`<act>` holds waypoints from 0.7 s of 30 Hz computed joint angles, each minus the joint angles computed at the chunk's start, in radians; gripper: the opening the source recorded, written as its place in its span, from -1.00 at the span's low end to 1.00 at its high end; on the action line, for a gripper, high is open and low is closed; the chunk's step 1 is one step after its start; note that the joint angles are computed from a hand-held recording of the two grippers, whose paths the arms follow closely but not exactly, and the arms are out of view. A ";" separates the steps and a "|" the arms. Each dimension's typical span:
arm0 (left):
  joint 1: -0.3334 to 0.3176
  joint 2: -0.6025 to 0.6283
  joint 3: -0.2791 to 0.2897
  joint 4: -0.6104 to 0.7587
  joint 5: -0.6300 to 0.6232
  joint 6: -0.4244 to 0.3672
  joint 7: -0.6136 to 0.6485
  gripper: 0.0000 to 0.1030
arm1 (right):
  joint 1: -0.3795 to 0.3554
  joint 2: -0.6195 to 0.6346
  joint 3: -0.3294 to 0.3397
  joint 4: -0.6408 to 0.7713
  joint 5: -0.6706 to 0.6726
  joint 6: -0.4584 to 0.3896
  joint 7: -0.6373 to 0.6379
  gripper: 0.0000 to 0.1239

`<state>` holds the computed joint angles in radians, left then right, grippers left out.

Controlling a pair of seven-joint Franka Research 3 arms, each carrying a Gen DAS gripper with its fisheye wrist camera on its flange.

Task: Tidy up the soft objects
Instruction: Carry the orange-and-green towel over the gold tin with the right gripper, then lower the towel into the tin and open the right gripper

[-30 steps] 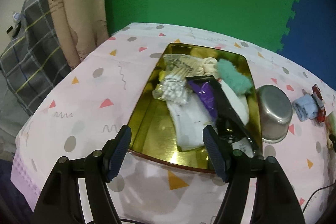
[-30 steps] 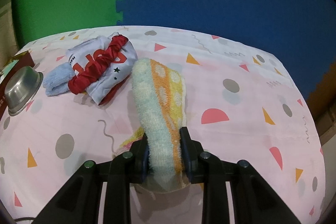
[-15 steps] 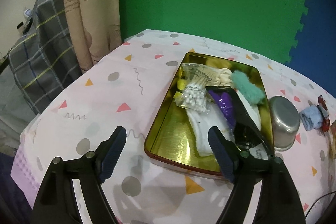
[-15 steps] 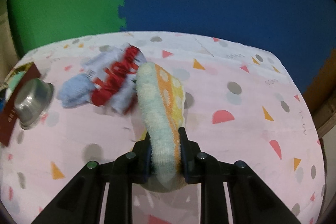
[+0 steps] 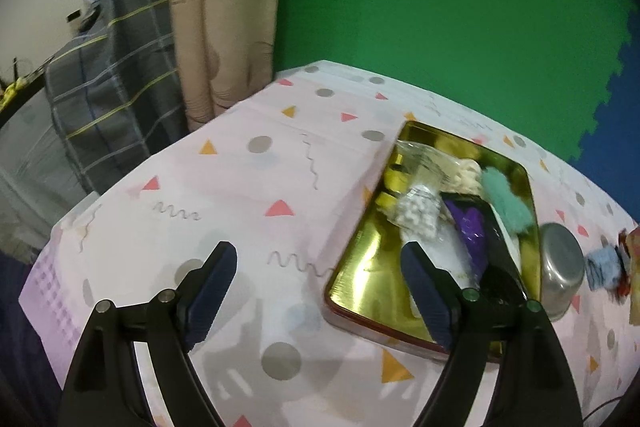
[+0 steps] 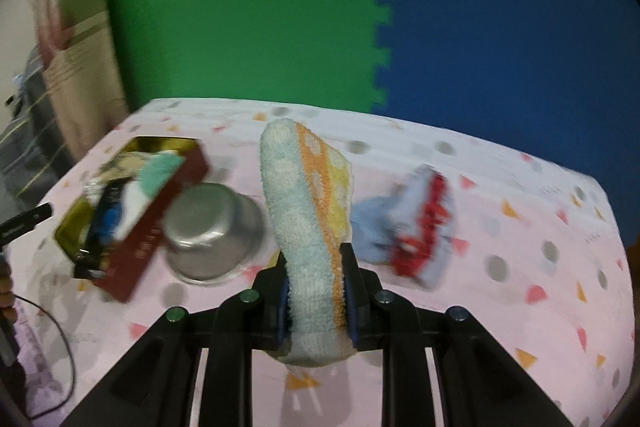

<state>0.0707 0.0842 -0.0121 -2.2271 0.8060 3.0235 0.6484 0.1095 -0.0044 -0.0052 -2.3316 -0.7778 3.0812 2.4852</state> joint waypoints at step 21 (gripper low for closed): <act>0.010 0.008 0.015 0.016 0.028 -0.038 -0.068 0.59 | 0.235 0.242 0.031 0.300 0.566 -0.056 -0.575 -0.65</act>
<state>0.0807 0.0925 0.0028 -2.2114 0.8340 2.9850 0.5808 0.3449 0.2372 0.0257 -2.0319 -0.2115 3.0249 1.9101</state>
